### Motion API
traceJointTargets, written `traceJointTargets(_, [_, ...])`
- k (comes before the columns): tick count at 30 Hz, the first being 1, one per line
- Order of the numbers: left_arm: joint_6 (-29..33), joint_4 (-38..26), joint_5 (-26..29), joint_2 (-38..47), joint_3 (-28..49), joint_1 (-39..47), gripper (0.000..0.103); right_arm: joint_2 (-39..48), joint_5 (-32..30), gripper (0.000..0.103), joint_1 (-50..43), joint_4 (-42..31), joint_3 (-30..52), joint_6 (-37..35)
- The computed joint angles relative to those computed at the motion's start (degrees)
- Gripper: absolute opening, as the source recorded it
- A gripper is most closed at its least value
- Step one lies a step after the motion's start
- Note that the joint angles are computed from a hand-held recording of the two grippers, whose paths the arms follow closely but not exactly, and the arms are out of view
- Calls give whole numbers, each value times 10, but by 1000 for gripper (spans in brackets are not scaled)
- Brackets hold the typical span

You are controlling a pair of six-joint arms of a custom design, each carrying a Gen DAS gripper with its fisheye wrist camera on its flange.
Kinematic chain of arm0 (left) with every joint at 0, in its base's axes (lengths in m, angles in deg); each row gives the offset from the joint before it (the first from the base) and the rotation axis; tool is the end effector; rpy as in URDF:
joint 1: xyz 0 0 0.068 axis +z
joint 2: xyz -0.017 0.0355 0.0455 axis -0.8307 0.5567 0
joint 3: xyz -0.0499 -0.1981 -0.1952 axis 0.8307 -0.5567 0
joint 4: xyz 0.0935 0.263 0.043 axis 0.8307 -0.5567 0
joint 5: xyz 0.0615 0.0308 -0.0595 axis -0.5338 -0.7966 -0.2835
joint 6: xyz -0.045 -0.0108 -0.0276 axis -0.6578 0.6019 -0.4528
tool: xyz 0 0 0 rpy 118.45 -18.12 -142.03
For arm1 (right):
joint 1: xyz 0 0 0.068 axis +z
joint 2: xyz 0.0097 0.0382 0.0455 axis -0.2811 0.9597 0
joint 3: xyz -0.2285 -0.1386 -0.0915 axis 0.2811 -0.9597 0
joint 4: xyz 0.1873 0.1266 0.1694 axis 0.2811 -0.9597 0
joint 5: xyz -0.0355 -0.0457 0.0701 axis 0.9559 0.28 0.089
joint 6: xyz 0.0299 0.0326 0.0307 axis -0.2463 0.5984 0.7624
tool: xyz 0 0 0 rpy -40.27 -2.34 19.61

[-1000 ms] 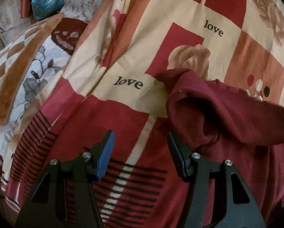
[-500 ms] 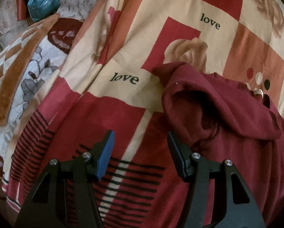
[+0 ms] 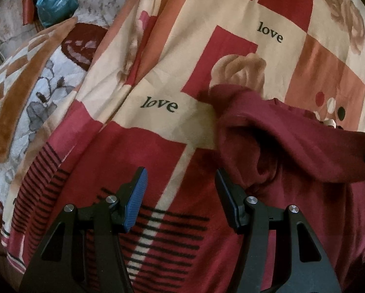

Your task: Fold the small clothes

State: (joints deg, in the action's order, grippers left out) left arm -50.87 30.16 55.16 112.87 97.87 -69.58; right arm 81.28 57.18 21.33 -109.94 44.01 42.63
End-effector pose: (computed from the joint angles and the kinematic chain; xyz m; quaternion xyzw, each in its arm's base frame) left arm 0.2390 -0.0529 0.2450 -0.0033 0.9606 -0.0050 0.2777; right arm 0.1890 0.1328 0.2741 0.1237 0.9283 0.1119 0.3323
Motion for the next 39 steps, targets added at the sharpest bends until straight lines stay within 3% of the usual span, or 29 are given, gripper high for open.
traceJointTargets(6, [1, -4, 3, -12, -2, 8, 57, -102, 62, 5, -9, -139, 17, 15])
traceJointTargets(13, [9, -2, 14, -21, -2, -2, 57, -41, 42, 6, -81, -215, 6, 23])
traceJointTargets(16, [14, 4, 25, -32, -6, -6, 57, -21, 92, 22, -9, -229, 39, 70])
traceJointTargets(17, [15, 5, 25, -31, -5, -8, 57, -15, 102, 35, 22, -223, 51, 78])
traceJointTargets(18, [16, 5, 24, -27, -4, -10, 57, -18, 107, 45, 45, -215, 53, 83])
traceJointTargets(21, [14, 1, 9, -10, 2, -17, 57, 32, 81, 46, 109, -130, 85, 42])
traceJointTargets(25, [7, 6, 12, -2, 8, 13, 57, 120, -78, 46, 129, 48, 98, -50])
traceJointTargets(28, [0, 9, 21, 1, 12, 43, 57, 197, -159, 46, 133, 140, 108, -17])
traceJointTargets(35, [-3, 8, 29, 18, 36, 86, 57, 306, -181, 46, 101, 265, 112, 98])
traceJointTargets(39, [-3, 3, 50, 17, 46, 110, 57, 320, -167, 20, 109, 275, 132, 114])
